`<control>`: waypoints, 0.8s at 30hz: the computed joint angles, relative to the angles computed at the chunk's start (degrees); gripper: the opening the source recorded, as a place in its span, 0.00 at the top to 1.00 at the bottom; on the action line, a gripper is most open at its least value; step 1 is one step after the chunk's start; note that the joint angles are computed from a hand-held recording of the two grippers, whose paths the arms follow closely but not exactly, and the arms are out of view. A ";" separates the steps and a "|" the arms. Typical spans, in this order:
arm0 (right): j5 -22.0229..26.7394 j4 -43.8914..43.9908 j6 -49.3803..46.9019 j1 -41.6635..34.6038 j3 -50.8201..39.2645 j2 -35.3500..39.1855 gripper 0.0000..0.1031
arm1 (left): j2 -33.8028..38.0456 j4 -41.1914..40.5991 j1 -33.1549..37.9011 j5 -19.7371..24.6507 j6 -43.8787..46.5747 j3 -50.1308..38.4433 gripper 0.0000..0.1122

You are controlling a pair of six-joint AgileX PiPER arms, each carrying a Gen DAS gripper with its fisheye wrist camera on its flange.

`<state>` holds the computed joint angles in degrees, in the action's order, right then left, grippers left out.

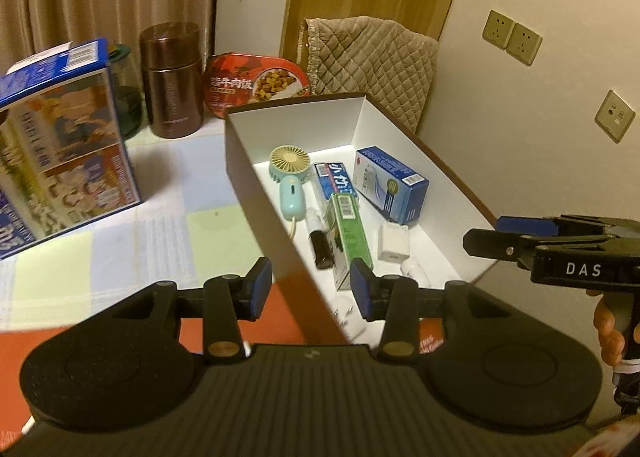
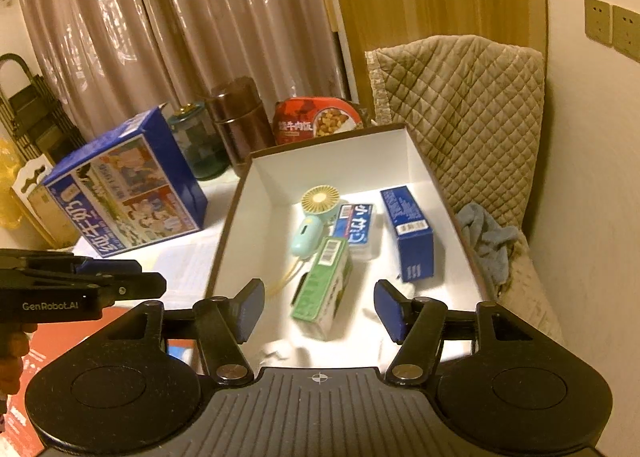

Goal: Organize rigid objects
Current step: 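Move both open grippers out of the box back over the mat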

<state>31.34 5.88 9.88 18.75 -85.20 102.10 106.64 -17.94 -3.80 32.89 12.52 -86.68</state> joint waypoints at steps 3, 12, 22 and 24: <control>-0.59 -2.51 3.87 2.31 2.44 -1.94 0.43 | -3.84 -1.29 1.10 -1.29 2.08 5.15 0.66; -1.40 -6.83 13.19 9.90 7.41 -5.03 0.43 | -13.55 -5.79 5.88 -3.28 8.25 17.88 0.64; -1.93 -9.62 20.11 17.02 8.12 -2.69 0.43 | -19.51 -10.93 14.00 -2.45 15.48 26.88 0.62; -1.86 -9.30 20.30 17.93 7.42 -1.53 0.43 | -20.07 -11.27 15.49 -2.72 16.37 28.47 0.62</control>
<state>29.48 -3.42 30.18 36.69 -77.78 100.58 86.57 -29.21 11.69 30.17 28.89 -58.20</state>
